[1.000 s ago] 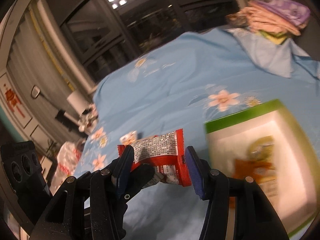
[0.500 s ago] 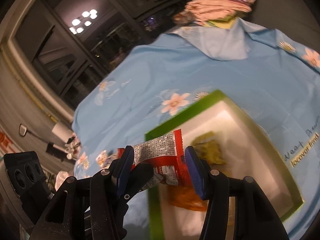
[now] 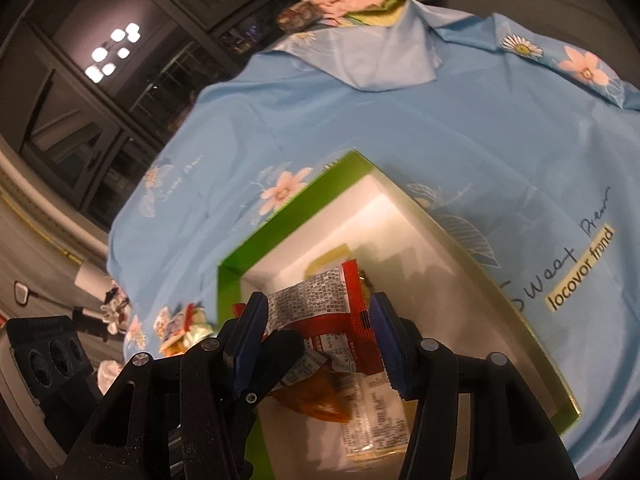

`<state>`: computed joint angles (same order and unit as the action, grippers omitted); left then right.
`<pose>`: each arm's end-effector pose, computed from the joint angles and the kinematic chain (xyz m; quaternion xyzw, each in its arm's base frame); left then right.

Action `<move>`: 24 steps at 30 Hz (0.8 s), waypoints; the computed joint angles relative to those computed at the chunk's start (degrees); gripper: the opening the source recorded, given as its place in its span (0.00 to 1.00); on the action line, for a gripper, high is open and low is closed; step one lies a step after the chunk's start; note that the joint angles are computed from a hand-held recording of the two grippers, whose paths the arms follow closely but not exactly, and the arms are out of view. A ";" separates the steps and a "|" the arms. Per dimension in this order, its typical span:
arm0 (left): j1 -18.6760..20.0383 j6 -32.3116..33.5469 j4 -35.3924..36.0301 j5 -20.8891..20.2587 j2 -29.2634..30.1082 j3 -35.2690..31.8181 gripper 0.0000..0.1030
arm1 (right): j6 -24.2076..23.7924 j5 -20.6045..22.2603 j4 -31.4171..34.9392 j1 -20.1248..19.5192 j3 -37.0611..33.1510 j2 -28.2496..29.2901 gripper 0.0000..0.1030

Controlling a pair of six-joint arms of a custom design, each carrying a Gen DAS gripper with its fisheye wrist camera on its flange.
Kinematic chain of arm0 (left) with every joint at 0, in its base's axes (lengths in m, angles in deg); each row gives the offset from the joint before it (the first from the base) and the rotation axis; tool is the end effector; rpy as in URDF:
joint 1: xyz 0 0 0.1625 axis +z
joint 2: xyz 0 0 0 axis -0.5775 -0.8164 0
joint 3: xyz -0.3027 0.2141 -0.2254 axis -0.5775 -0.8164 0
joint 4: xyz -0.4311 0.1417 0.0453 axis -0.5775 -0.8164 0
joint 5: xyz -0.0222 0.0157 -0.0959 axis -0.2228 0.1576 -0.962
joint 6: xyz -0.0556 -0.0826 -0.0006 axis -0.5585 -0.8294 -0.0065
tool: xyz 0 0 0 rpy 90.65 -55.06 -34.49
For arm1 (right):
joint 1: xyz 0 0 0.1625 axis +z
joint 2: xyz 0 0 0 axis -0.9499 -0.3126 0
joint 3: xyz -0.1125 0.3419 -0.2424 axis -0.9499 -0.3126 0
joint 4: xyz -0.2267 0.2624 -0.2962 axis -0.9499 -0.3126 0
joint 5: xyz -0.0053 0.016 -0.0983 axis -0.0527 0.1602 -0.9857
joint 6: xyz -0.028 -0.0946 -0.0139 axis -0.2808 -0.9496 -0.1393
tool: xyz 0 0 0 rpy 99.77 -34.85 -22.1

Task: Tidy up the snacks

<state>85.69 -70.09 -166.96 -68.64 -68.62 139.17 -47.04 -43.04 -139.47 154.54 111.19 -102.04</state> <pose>-0.2915 -0.6152 -0.0173 0.3022 0.9185 -0.2357 0.0976 0.0453 -0.5808 0.2350 -0.0397 -0.9033 0.4105 0.1182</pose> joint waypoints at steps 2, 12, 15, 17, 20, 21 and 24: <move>0.08 -0.48 1.08 -0.19 0.37 -0.45 0.42 | 0.36 -0.55 0.77 -0.23 -0.15 -0.03 0.54; 0.23 -1.35 7.59 -1.16 1.25 -2.68 0.42 | 1.91 -5.21 3.12 -0.34 -1.28 0.30 0.54; 0.12 -1.16 7.68 -0.50 1.35 -2.73 0.42 | 2.42 -4.97 3.85 -0.59 -1.44 0.27 0.54; 0.21 -1.33 8.08 -0.67 1.33 -2.83 0.42 | 2.38 -5.29 3.92 -0.55 -1.59 0.38 0.54; 0.27 -1.19 8.35 -0.54 1.38 -2.93 0.42 | 2.46 -5.93 4.12 -0.39 -1.73 0.51 0.54; 0.27 -1.19 8.61 -0.46 1.41 -3.02 0.42 | 2.67 -6.20 4.40 -0.34 -1.88 0.58 0.54; 0.25 -1.17 8.84 -0.09 1.51 -3.11 0.42 | 3.11 -6.81 4.84 -0.33 -2.18 0.79 0.54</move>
<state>85.95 -71.26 -158.12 -68.73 -67.11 136.06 -43.93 -49.85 -134.62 154.21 109.01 -101.25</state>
